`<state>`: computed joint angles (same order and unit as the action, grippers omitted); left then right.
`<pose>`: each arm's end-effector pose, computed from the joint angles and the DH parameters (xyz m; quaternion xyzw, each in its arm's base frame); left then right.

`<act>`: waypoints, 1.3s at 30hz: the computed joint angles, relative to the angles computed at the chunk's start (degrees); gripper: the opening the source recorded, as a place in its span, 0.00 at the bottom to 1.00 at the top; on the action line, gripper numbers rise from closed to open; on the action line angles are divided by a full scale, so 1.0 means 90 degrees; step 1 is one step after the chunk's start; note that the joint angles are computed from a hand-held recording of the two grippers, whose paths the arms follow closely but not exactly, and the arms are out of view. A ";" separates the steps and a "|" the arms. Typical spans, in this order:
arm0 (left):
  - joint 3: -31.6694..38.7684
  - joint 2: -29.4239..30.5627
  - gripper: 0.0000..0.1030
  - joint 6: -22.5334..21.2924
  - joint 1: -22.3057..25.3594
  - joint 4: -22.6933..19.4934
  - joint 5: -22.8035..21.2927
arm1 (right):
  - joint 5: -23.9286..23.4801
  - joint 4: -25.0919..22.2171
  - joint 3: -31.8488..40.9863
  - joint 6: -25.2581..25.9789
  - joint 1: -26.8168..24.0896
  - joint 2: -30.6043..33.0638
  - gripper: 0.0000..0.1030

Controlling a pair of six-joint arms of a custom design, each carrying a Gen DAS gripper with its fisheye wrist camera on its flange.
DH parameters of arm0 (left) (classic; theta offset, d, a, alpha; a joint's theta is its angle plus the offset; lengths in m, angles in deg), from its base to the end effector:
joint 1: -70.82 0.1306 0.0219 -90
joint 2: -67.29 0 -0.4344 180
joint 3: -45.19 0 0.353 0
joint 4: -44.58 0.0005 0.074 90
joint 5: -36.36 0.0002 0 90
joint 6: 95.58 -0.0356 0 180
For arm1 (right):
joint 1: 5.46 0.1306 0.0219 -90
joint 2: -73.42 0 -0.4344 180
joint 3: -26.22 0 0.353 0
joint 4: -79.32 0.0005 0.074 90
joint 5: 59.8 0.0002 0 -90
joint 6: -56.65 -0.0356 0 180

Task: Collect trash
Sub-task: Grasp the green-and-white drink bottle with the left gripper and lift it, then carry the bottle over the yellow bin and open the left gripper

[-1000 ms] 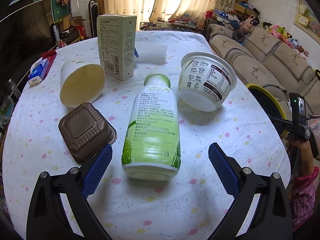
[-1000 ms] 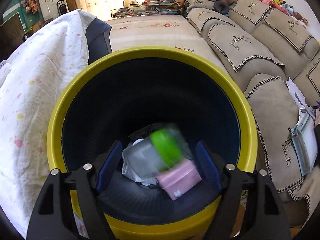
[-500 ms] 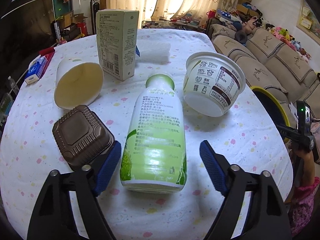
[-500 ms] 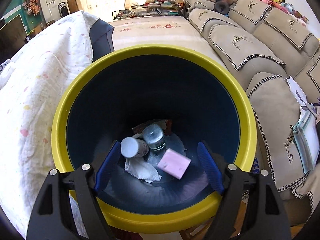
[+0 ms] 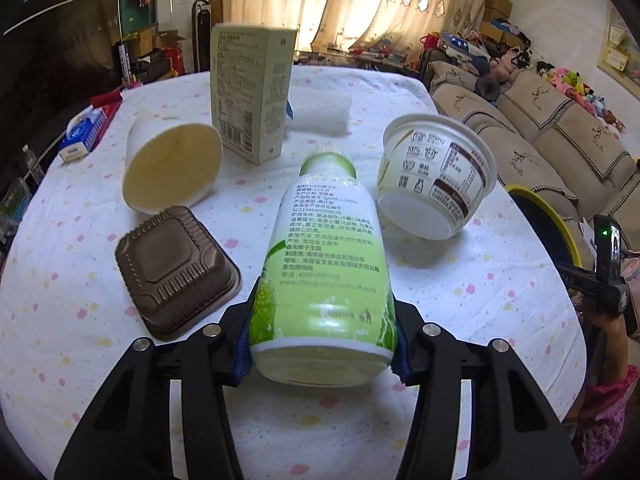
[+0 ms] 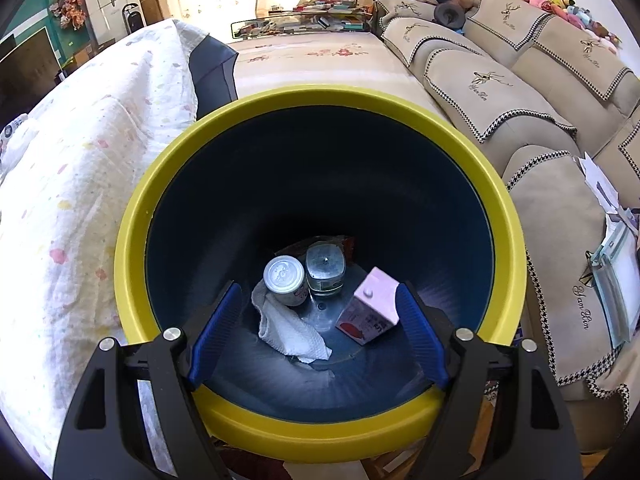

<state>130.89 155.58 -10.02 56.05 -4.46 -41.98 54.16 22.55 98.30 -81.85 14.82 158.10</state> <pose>0.4129 -0.1168 0.4634 0.1897 0.9208 -0.1250 0.3170 0.3461 0.1120 0.3864 0.2707 0.9243 -0.0696 0.2599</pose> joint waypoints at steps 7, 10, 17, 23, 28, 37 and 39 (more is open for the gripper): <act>-0.0036 -0.0339 0.50 -0.0188 0.0054 0.0326 -0.0142 | 0.0047 -0.0013 0.0019 -0.0010 0.0069 -0.0044 0.73; -0.0028 -0.0468 0.50 -0.0374 0.0040 0.0365 -0.0259 | 0.0048 -0.0024 0.0038 0.0008 0.0085 -0.0052 0.73; 0.0136 -0.0632 0.50 -0.0565 0.0083 0.0209 -0.0177 | 0.0069 -0.0033 0.0051 0.0006 0.0112 -0.0077 0.73; 0.0318 -0.0694 0.50 -0.0690 0.0072 0.0104 -0.0123 | 0.0055 -0.0033 0.0039 0.0013 0.0104 -0.0108 0.73; 0.0539 -0.0689 0.49 -0.0754 0.0093 -0.0150 0.0186 | 0.0027 -0.0015 0.0017 0.0018 0.0088 -0.0148 0.73; 0.0961 -0.0871 0.50 -0.1028 -0.0145 -0.0594 0.0486 | -0.0007 0.0162 -0.0087 0.0063 0.0025 -0.0287 0.73; 0.1077 -0.0893 0.49 -0.1048 -0.0262 -0.0683 0.0580 | -0.0005 0.0218 -0.0129 0.0074 0.0005 -0.0354 0.73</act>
<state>140.58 147.55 -19.46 53.69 -10.61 -36.76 54.12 24.51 97.14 -81.18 14.86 154.91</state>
